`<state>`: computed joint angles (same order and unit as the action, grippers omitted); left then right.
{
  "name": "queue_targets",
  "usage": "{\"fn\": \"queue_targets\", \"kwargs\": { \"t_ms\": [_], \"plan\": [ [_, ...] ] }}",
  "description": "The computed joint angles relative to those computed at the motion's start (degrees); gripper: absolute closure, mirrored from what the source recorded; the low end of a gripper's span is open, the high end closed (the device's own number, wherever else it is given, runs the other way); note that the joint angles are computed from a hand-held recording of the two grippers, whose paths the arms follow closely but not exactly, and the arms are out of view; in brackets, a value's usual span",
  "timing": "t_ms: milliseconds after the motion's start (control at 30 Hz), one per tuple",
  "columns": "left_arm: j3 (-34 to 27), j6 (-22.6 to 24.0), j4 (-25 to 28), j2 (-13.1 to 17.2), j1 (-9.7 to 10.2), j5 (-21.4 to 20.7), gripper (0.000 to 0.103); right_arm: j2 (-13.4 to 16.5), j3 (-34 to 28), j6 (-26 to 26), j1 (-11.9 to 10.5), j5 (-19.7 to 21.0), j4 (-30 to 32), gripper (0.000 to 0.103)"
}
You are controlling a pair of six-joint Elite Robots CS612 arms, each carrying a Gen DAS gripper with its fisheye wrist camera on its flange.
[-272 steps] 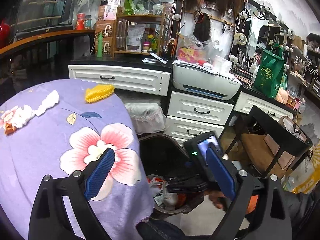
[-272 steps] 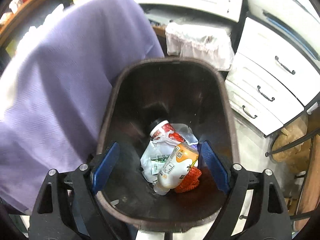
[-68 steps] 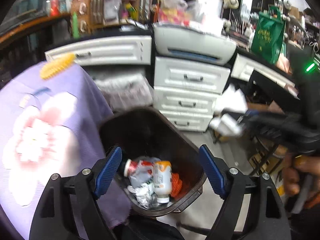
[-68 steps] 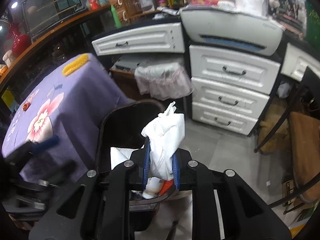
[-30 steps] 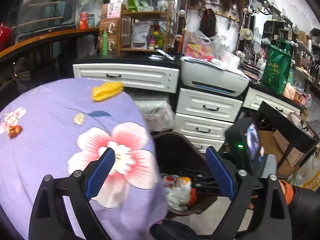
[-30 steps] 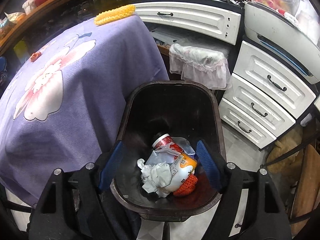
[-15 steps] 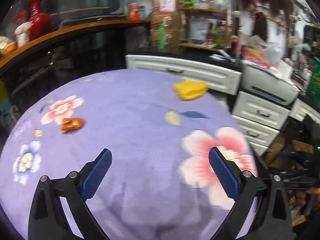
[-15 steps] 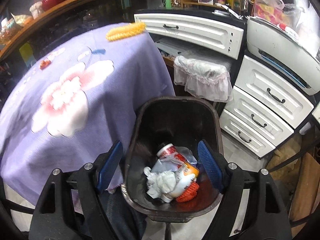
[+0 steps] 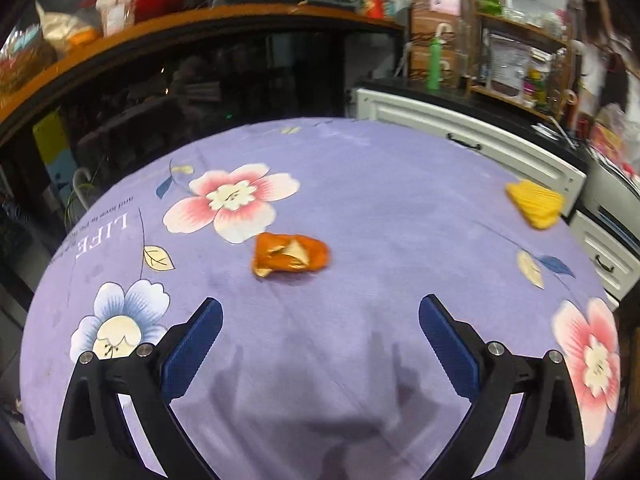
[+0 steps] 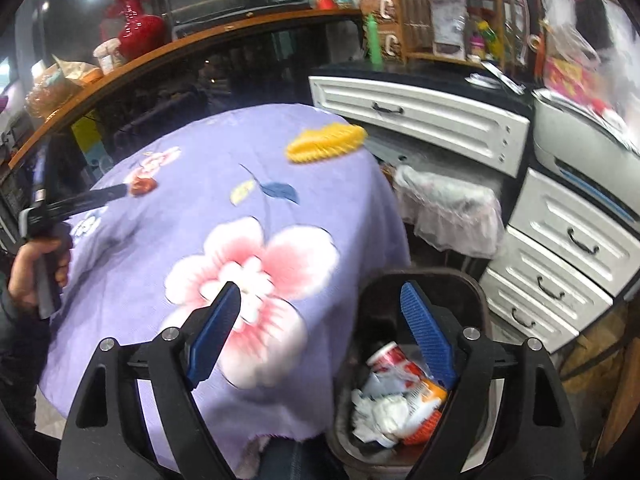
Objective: Collect trash
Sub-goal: 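Move both tools back over the table toward the orange peel, then close the left tool on the orange peel while the right tool grasps the yellow foam mesh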
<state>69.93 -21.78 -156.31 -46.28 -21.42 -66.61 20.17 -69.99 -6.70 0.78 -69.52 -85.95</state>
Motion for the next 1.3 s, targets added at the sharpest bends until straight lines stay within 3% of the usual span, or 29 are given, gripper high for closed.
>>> {"fn": "queue_targets", "kwargs": {
  "t_ms": [167,400,533,667,1000,1233,1267,1300],
  "plan": [
    [-5.59,-1.73,6.3,2.87,1.71,-3.61,0.006,-1.08,2.2,-1.03,1.19,1.04,-1.05,0.021],
    [-12.28,-1.08,13.33,6.31,2.06,-2.91,0.006,-2.12,4.69,-1.89,1.86,0.75,-1.32,0.021],
    [-14.18,-1.79,16.19,7.33,2.38,-3.93,0.017,-2.61,5.78,-1.43,2.12,0.86,-2.38,0.021],
    [-13.62,-3.09,14.65,7.08,2.75,-5.09,0.038,-3.0,6.96,-2.02,2.56,0.34,-3.43,0.021],
    [-12.8,-3.38,13.88,6.59,2.58,-5.07,0.041,-5.46,12.59,-3.25,3.35,-0.45,-6.48,0.021],
    [-11.41,-2.68,10.3,6.0,2.51,-5.93,0.043,-11.64,26.49,-3.82,3.86,-4.44,-14.22,0.021],
    [-11.01,-2.28,9.34,5.82,2.41,-5.67,0.053,-13.02,29.66,-3.16,3.86,-4.76,-15.85,0.021],
    [-10.9,-2.04,8.88,5.74,2.33,-5.23,0.053,-14.53,33.06,-2.21,3.81,-4.74,-17.32,0.021]
  ]
}}
